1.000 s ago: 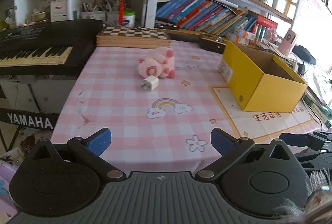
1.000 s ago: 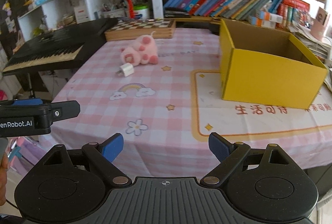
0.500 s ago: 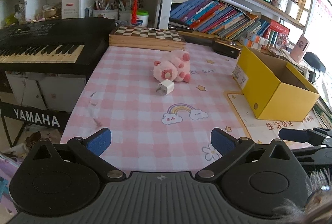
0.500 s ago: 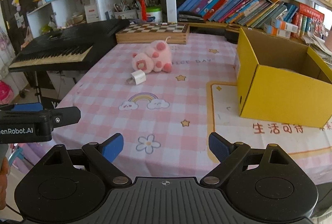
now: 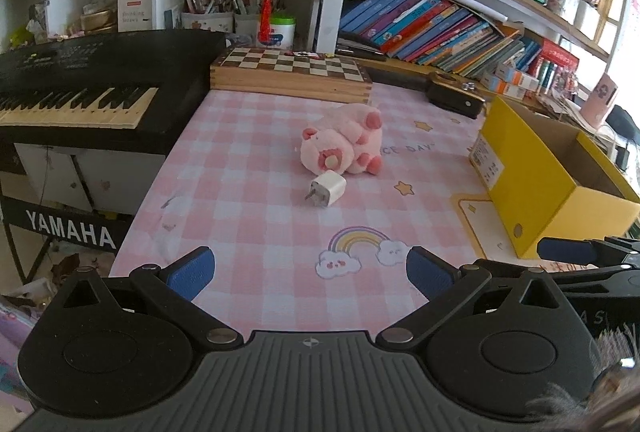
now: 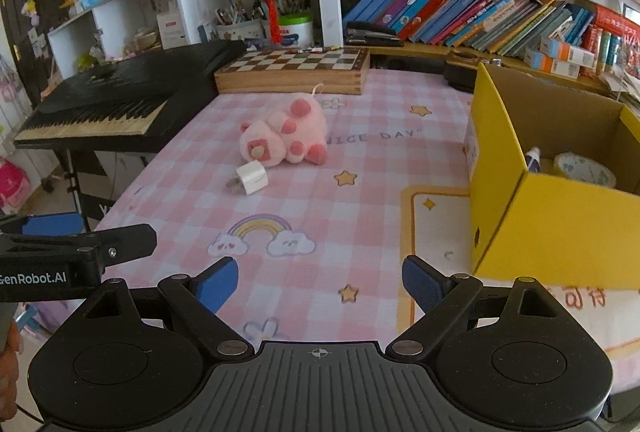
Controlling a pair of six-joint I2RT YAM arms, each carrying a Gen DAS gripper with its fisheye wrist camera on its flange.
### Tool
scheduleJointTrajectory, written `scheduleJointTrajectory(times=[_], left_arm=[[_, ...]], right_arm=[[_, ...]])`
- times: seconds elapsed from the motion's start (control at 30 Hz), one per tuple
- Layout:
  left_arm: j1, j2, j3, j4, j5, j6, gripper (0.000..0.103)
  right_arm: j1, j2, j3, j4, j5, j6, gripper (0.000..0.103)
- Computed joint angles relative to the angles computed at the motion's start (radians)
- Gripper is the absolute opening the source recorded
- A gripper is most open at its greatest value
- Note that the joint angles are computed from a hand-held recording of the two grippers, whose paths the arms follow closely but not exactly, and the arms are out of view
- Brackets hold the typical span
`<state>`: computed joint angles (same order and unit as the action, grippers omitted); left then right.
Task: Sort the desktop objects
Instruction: 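Grasp the white charger with the left tool while the right tool grasps the pink plush pig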
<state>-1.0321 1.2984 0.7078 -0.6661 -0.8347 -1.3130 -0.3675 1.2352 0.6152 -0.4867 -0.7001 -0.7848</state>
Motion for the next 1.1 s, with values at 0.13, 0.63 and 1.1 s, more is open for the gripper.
scheduleJointTrajectory(times=[0.13, 0.63, 1.1], left_arm=[[0.073, 0.023, 0.005, 0.076, 0.023, 0.074, 0.103], [0.258, 0.135, 0.073, 0.220, 0.074, 0.222, 0.103], [0.357, 0.207, 0.107, 0.291, 0.096, 0.308, 0.103]], right_arm=[[0.051, 0.070, 0.046, 0.055, 0.012, 0.054, 0.091], [0.167, 0.295, 0.236, 0.148, 0.030, 0.159, 0.091], [0.253, 0.430, 0.371, 0.182, 0.037, 0.246, 0.091]])
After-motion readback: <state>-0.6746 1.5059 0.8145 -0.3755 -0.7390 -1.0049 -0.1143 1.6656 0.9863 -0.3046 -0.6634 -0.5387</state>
